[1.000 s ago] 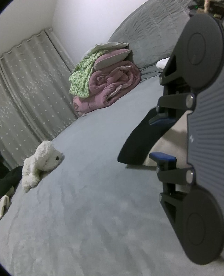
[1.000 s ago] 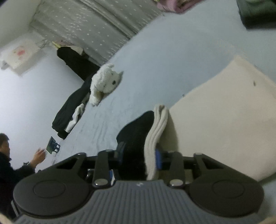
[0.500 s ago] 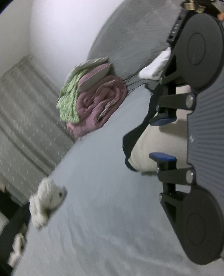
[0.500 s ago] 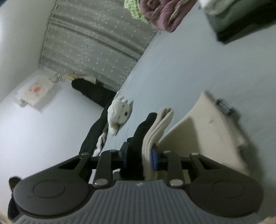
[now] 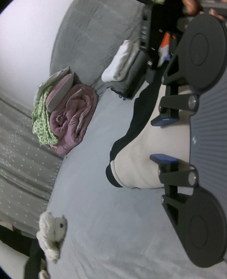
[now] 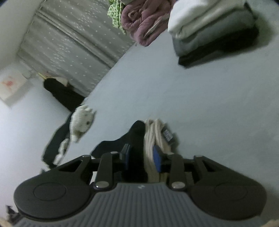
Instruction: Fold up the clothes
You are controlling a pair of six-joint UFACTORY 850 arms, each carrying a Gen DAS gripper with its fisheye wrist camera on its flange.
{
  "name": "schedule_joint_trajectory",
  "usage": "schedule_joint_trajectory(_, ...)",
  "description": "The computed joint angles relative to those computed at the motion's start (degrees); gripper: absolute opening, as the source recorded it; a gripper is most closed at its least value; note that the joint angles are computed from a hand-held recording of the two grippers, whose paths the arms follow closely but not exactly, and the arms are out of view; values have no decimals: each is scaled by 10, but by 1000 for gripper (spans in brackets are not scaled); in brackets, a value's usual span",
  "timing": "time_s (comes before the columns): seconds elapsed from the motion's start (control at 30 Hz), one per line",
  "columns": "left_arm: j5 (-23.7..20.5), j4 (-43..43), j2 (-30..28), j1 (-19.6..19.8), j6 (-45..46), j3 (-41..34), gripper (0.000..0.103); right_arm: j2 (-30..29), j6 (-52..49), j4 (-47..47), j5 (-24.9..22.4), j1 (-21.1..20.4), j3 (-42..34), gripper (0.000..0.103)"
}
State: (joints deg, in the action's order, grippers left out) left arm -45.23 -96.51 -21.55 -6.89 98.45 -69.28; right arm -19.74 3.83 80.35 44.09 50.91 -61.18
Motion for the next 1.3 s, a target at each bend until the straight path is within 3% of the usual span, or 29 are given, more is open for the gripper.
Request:
schedule_joint_trajectory(0.07, 3, -2, 3, 0, 11, 3, 37, -4, -46, 23, 34, 10, -10, 50)
schedule_joint_trajectory(0.23, 2, -8, 4, 2, 31, 8, 37, -30, -163, 38, 103, 31, -44, 51)
schedule_joint_trajectory(0.57, -3, -21, 9, 2, 82, 20, 38, -114, -488, 152, 92, 32, -135, 51)
schedule_joint_trajectory(0.73, -8, -12, 14, 3, 101, 26, 40, -93, -452, 162, 37, 18, -95, 48)
schedule_joint_trajectory(0.93, -37, 26, 6, 15, 20, 2, 44, -95, -436, 148, 75, 34, -101, 50)
schedule_joint_trajectory(1.13, -46, 8, 3, 19, 7, -4, 44, -90, -421, 131, 117, 42, -110, 50)
schedule_joint_trajectory(1.3, -44, 10, -3, 17, 2, -8, 44, -96, -416, 129, 112, 31, -119, 50)
